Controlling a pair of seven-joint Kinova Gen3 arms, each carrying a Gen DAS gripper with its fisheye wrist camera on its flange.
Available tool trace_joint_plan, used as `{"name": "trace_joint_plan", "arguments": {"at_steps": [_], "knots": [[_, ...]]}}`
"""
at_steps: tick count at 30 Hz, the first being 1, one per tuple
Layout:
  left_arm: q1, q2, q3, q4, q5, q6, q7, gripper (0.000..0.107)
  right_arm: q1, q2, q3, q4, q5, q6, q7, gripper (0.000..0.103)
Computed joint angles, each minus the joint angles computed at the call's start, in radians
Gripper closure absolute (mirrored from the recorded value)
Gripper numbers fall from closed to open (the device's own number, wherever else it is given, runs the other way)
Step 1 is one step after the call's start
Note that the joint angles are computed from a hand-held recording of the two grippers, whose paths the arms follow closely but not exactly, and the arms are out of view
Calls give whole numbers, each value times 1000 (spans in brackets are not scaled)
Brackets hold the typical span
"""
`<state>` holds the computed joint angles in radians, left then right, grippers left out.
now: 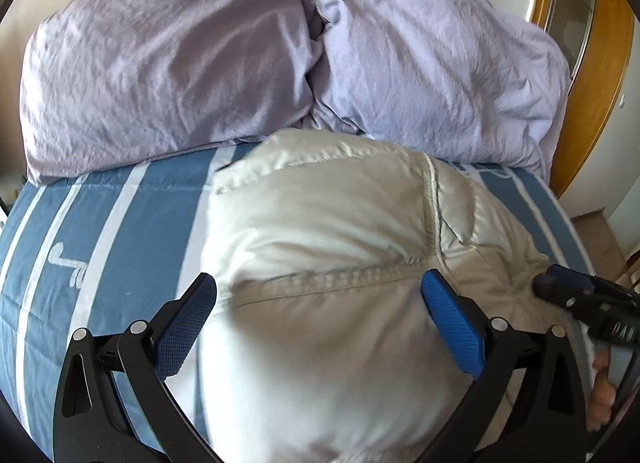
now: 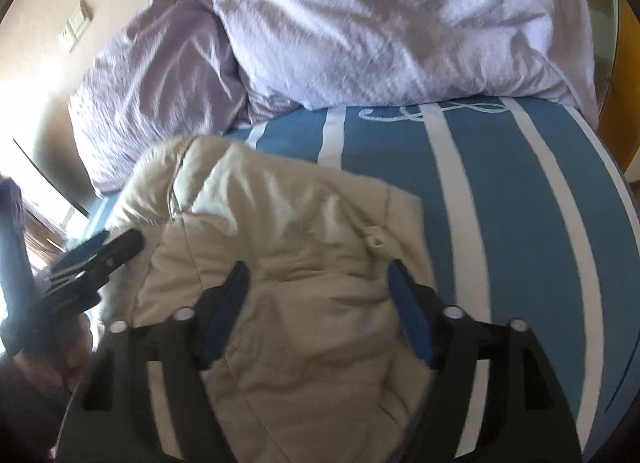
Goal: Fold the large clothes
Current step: 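Lift the beige jacket bundle with both grippers and tilt it over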
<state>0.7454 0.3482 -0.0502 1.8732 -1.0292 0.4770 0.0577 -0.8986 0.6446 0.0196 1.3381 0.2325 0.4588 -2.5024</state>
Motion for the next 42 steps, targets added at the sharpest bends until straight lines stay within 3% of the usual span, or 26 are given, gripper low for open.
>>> {"name": "trace_joint_plan", "arguments": {"at_steps": [2,5,12,15,19,26,32,36,40,42], "knots": [[-18,-39,-4,34,8,-21,3,6,38,-18,-33,19,-8,7,8,11],[-81,-85,1,74,110,-83,-80,6,176,-36,-159,68,-114,-31,112,5],[-360,-110,212,119,386,-169,-365,6,481,87,-483,45,-399,-29,338,2],[-495,-105,340,145,420,-210,-406,6,579,152,-603,55,-507,-64,440,2],[-680,-84,500,164,542,-267,-526,6,588,217,-640,-1,-594,-37,550,2],[-1004,33,784,215,827,-424,-776,6,539,257,-591,-83,-673,14,615,2],[-1122,117,908,243,1062,-519,-998,6,585,301,-652,-65,-780,-39,753,2],[-1175,127,965,249,1067,-526,-1007,16,612,320,-691,-53,-840,-69,848,8],[-1282,138,1063,267,1036,-540,-1002,29,674,360,-798,-34,-893,-128,978,33],[-1307,127,1077,261,1025,-529,-1002,31,678,371,-813,-50,-906,-126,1008,40]]}}
